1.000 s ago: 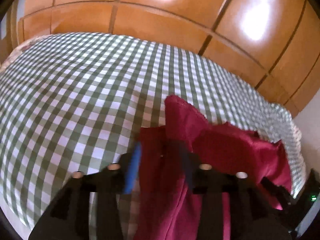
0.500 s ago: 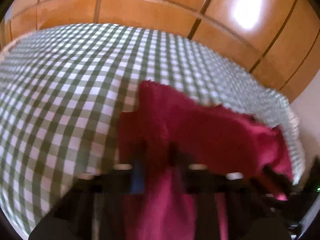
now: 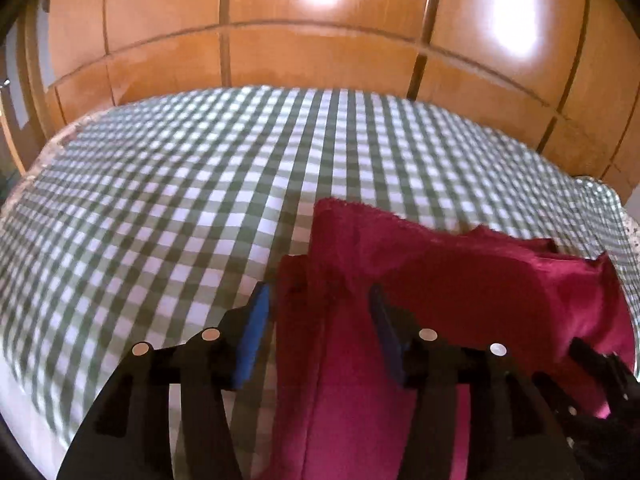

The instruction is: Fold small clothes

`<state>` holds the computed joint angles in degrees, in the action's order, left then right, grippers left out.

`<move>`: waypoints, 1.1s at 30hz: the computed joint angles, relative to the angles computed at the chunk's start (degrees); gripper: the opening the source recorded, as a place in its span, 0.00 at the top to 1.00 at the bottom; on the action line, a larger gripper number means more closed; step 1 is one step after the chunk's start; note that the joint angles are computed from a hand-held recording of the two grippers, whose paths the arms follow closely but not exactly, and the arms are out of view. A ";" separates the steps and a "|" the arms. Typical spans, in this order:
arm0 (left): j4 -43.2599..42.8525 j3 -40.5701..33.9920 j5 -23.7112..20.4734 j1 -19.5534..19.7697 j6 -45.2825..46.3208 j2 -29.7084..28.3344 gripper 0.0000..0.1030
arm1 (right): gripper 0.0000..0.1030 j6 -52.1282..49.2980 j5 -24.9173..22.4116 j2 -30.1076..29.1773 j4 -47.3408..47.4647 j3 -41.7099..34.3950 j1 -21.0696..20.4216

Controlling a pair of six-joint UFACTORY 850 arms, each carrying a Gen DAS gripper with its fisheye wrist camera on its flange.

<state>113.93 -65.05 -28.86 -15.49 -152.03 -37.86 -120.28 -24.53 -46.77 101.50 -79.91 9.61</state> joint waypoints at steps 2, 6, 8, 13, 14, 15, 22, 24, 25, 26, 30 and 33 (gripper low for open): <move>2.00 1.80 -1.73 -1.18 -2.39 1.23 0.37 | 0.22 1.86 -0.27 0.20 -1.84 0.01 -0.18; 2.88 4.09 -3.96 -3.45 -3.26 2.77 0.36 | 0.19 8.67 -1.49 0.85 -8.45 -0.26 -0.99; 3.62 4.88 -4.48 -4.23 -4.16 3.17 0.36 | 0.17 11.26 -2.00 1.18 -10.17 -0.37 -1.66; 3.53 5.30 -5.14 -5.53 -3.29 3.28 0.36 | 0.16 15.91 -2.16 2.22 -11.56 -1.04 -4.26; 3.69 5.36 -5.07 -5.67 -3.31 3.24 0.36 | 0.16 16.05 -1.78 2.59 -10.90 -1.10 -5.11; 3.59 5.45 -5.18 -5.98 -3.22 3.22 0.36 | 0.16 16.48 -1.61 2.85 -10.61 -1.21 -5.79; 5.36 4.88 -4.22 -6.31 -4.23 2.53 0.36 | 0.15 23.72 1.92 2.87 -13.52 -2.92 -12.12; 5.97 4.34 -3.36 -6.25 -4.21 1.95 0.36 | 0.15 31.28 0.80 1.78 -19.35 -4.27 -14.05; 6.10 4.03 -2.89 -6.24 -4.16 1.63 0.36 | 0.15 35.28 -0.85 0.90 -22.20 -5.12 -15.09; 6.41 3.75 -2.38 -6.18 -4.26 1.33 0.36 | 0.14 38.39 -2.62 0.02 -24.34 -6.09 -15.91; 6.34 2.19 -0.46 -5.89 -2.54 -0.16 0.36 | 0.14 47.37 -11.57 -3.95 -29.39 -9.56 -18.00; 6.54 1.28 0.55 -5.57 -1.87 -1.23 0.36 | 0.22 45.36 -11.78 -3.37 -28.84 -8.62 -17.64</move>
<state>120.46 -63.78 -28.31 -21.06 -153.89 -39.09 -74.92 -36.31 -50.14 72.66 -88.53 -8.04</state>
